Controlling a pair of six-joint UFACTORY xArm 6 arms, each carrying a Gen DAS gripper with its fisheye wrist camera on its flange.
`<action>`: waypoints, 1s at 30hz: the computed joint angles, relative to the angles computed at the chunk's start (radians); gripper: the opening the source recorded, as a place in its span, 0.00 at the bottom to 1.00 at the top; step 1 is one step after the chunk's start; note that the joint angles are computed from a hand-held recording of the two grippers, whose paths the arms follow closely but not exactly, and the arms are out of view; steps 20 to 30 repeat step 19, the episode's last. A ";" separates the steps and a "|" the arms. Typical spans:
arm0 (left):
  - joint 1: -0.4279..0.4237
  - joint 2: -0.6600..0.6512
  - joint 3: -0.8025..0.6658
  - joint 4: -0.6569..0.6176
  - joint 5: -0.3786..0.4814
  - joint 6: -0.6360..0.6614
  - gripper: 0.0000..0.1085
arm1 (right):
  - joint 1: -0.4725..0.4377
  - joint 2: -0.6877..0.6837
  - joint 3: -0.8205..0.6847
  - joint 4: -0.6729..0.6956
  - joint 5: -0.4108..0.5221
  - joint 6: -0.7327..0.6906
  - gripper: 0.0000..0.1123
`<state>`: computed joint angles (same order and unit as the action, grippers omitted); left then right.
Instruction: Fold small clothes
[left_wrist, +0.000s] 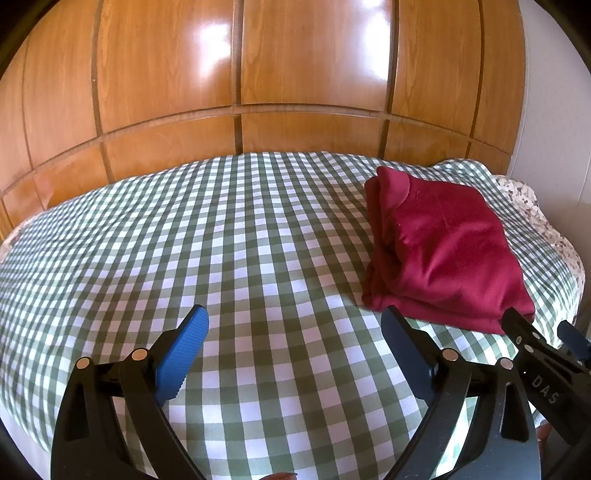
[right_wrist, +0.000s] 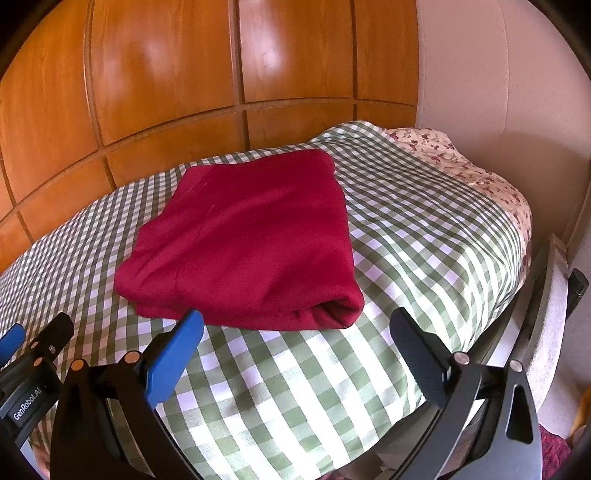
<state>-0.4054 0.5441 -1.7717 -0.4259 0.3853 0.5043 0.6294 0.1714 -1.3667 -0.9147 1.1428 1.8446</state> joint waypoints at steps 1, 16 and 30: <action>0.000 0.000 0.001 0.002 -0.002 -0.004 0.86 | 0.000 0.000 0.000 0.001 -0.002 -0.001 0.90; 0.005 0.013 -0.018 0.050 0.017 -0.059 0.86 | -0.007 -0.024 0.025 -0.036 -0.034 0.030 0.90; 0.007 0.020 -0.025 0.061 0.022 -0.074 0.86 | -0.020 -0.055 0.051 -0.065 -0.049 0.047 0.90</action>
